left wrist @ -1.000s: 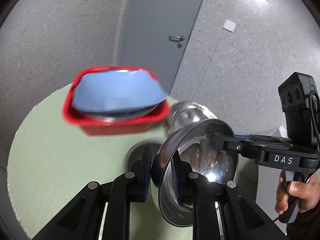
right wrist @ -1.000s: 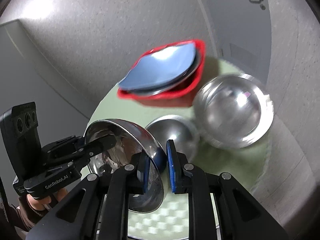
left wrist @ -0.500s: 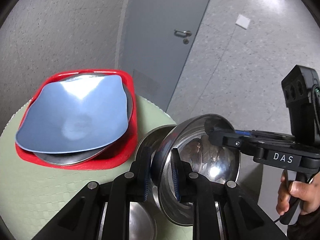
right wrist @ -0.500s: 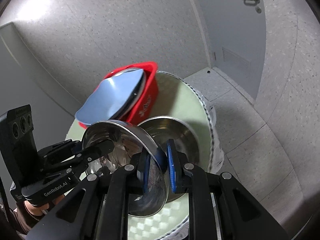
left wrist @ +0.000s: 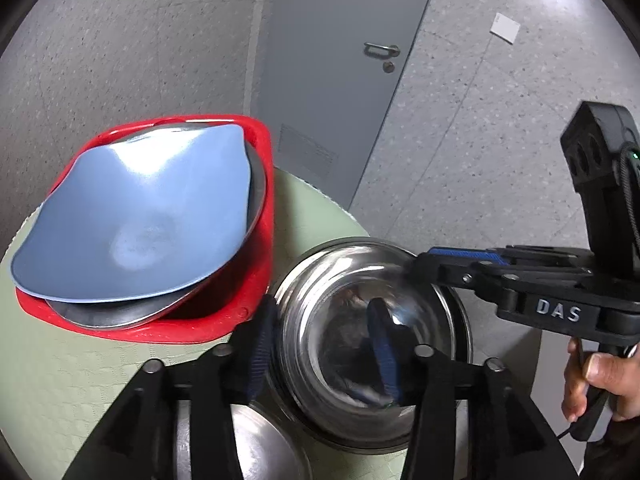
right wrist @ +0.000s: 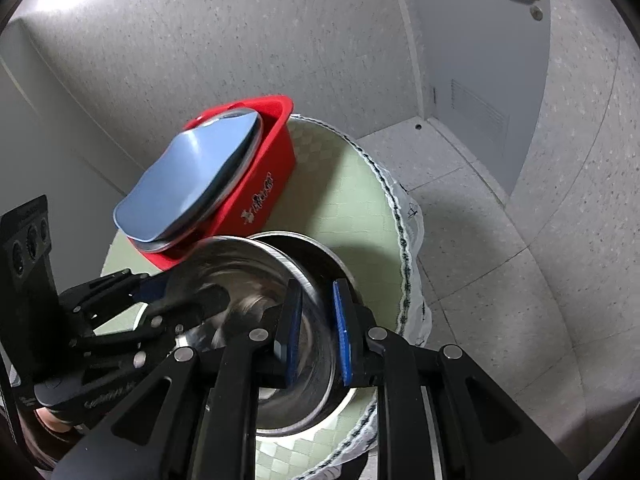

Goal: Organize plates and bowls

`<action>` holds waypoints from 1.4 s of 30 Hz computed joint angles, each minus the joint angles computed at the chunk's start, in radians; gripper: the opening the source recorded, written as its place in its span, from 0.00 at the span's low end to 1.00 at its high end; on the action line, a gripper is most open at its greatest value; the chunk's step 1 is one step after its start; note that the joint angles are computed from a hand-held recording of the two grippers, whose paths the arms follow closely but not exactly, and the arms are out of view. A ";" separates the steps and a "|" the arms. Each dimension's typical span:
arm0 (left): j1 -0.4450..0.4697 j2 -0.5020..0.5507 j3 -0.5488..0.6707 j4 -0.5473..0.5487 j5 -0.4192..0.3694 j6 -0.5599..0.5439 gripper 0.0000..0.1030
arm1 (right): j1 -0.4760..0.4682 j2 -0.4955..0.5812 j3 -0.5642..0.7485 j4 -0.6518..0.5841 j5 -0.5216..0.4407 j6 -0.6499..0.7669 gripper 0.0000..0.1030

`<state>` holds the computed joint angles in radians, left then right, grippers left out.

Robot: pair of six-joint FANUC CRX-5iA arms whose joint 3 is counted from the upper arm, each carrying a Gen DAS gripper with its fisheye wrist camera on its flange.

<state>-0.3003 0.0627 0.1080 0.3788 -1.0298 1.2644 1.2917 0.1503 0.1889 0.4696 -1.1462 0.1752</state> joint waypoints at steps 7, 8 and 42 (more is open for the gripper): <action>0.021 -0.041 -0.067 0.050 0.025 -0.049 0.56 | -0.002 0.021 0.021 -0.006 -0.030 0.020 0.15; 0.025 -0.048 -0.075 0.063 0.031 -0.060 0.59 | 0.000 0.021 0.020 -0.005 -0.032 0.015 0.15; 0.383 -0.209 -0.302 0.210 -0.128 -0.418 0.82 | 0.224 0.324 0.327 0.150 -0.201 -0.340 0.46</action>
